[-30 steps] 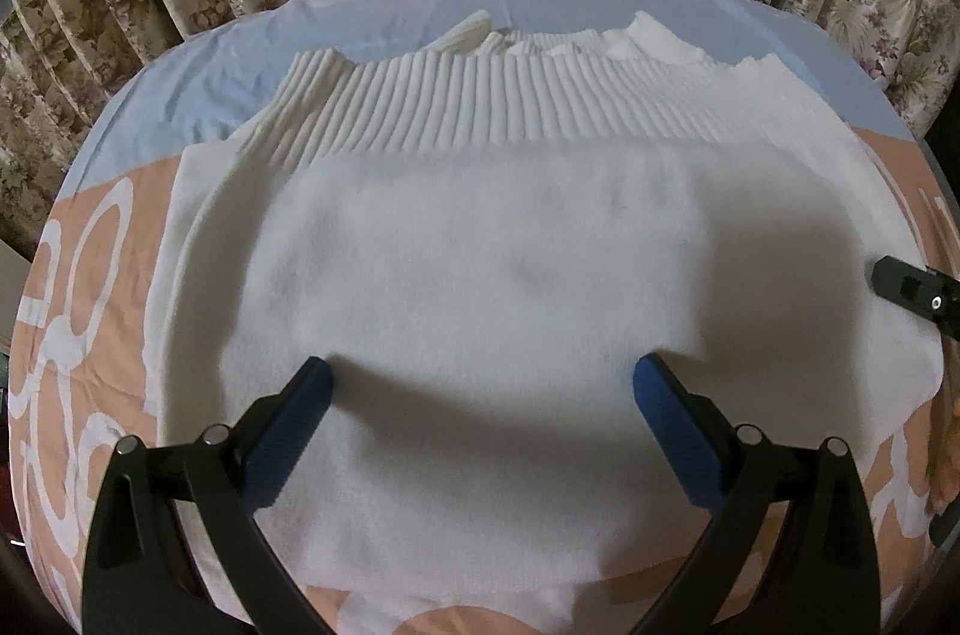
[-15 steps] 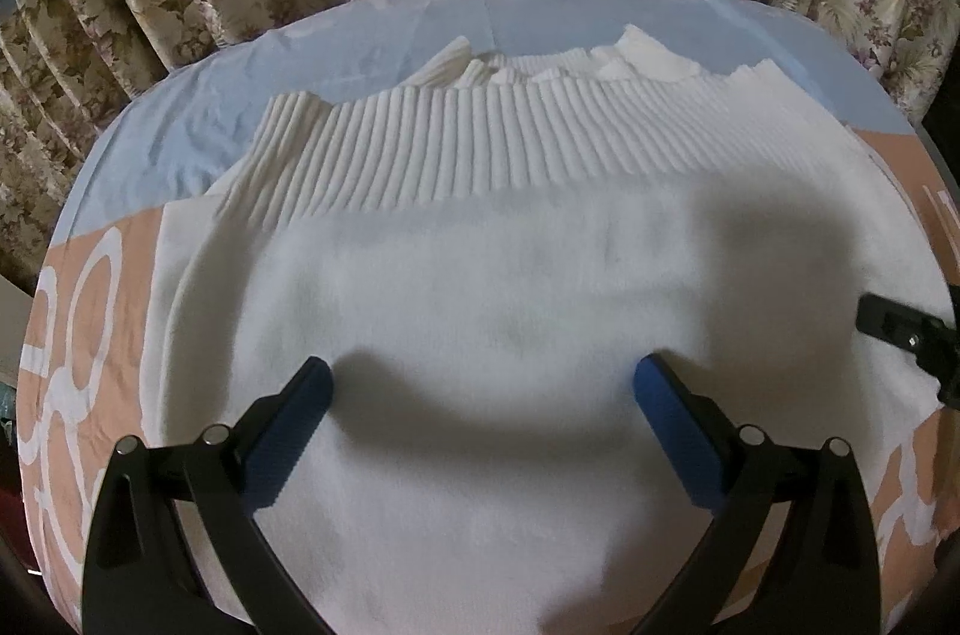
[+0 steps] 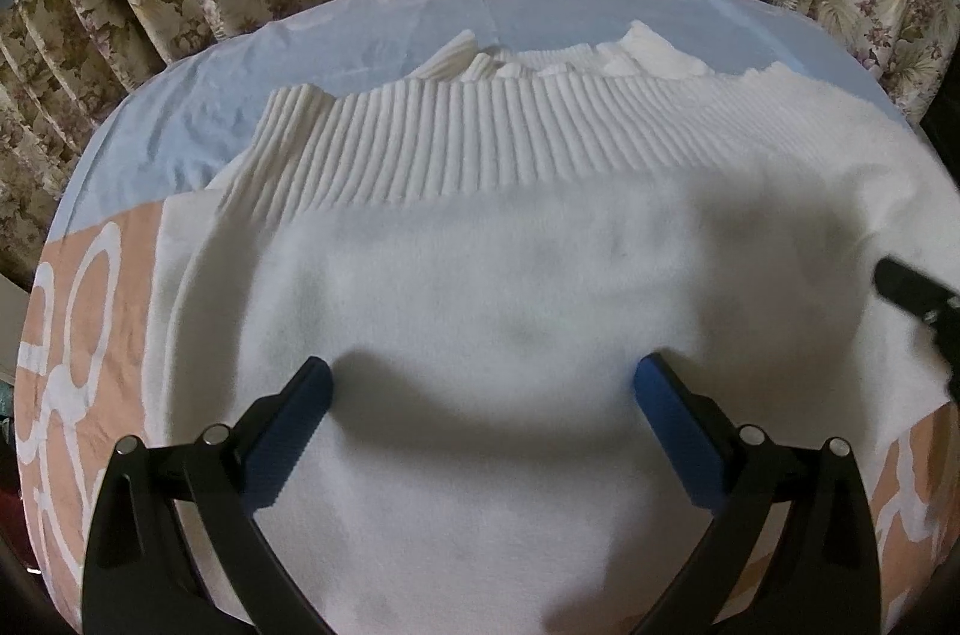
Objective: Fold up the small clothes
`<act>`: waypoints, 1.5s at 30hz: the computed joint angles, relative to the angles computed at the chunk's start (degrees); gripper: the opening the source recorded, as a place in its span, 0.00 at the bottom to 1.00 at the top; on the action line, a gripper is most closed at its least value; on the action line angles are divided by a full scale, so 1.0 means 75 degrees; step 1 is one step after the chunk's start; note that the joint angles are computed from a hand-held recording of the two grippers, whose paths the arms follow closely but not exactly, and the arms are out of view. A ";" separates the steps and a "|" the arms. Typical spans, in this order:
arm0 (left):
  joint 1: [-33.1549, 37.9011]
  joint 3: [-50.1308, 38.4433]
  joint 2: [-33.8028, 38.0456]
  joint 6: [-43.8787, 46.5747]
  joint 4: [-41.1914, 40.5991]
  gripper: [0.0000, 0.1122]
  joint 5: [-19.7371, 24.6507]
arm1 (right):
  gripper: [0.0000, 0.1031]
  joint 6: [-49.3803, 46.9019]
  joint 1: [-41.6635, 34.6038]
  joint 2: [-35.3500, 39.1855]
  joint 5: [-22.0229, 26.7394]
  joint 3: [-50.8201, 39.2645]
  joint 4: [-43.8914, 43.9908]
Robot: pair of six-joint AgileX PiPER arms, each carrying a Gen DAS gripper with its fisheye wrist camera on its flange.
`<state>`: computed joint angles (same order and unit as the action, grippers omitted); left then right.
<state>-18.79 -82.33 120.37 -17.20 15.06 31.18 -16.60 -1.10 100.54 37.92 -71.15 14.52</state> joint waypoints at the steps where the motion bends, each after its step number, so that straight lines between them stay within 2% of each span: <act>1: 0.0018 0.0012 -0.0024 -0.0016 0.0028 0.90 0.0048 | 0.22 -0.0016 0.0016 -0.0144 -0.0062 0.0037 0.0146; 8: 0.0106 -0.0145 0.0124 0.0468 -0.0263 0.90 0.0081 | 0.22 0.0823 0.0478 0.0021 0.0281 -0.0591 -0.0457; 10: 0.0207 -0.0054 0.0024 0.0807 -0.0551 0.90 0.0026 | 0.22 0.1009 0.0593 0.0046 0.0379 -0.0745 -0.0535; 12: 0.0304 0.0174 -0.0208 0.0775 -0.0374 0.90 -0.0061 | 0.22 0.1318 0.0858 0.0049 0.0500 -0.0979 -0.0843; 15: 0.0703 0.0647 -0.0730 0.0871 -0.0154 0.90 -0.0222 | 0.22 0.1799 0.1344 0.0108 0.0714 -0.1424 -0.1261; 18: 0.1670 0.0947 -0.1205 0.2144 -0.1065 0.90 -0.0235 | 0.21 0.2186 0.1960 0.0319 0.1020 -0.2098 -0.1616; 24: 0.3420 0.1022 -0.1524 0.3273 -0.1537 0.90 -0.0269 | 0.21 0.2857 0.3566 0.1460 0.1846 -0.4055 -0.2239; 29: 0.4176 0.0916 -0.1373 0.3144 -0.0977 0.90 -0.0286 | 0.21 0.3337 0.4876 0.3412 0.3254 -0.6156 -0.3071; 30: 0.4251 0.0915 -0.1332 0.3101 -0.0874 0.90 -0.0287 | 0.22 0.3402 0.5040 0.3585 0.3336 -0.6248 -0.3298; 32: 0.4406 0.0988 -0.1335 0.3269 -0.0960 0.90 -0.0328 | 0.28 0.3601 0.5368 0.3544 0.3050 -0.5929 -0.3805; 33: 0.4474 0.1077 -0.1397 0.3457 -0.1126 0.90 -0.0349 | 0.30 0.3510 0.5348 0.3420 0.2961 -0.5809 -0.3621; 34: 0.4528 0.1178 -0.1463 0.3612 -0.1257 0.90 -0.0388 | 0.40 0.3269 0.5215 0.3205 0.2900 -0.5680 -0.3132; 35: 0.4565 0.1308 -0.1579 0.3851 -0.1461 0.90 -0.0414 | 0.45 0.2979 0.5046 0.2964 0.2822 -0.5535 -0.2580; 38: 0.4465 0.1632 -0.1877 0.4166 -0.1729 0.90 -0.0553 | 0.54 0.1956 0.4336 0.1925 0.2602 -0.4740 -0.0716; 41: 0.4384 0.1749 -0.2091 0.4991 -0.2556 0.90 -0.0469 | 0.68 0.1417 0.3649 0.0970 0.2370 -0.3960 -0.0049; 45: 0.4031 0.1600 -0.2201 0.5636 -0.3581 0.90 -0.0127 | 0.68 0.1779 0.2870 0.0542 0.2074 -0.3172 -0.0349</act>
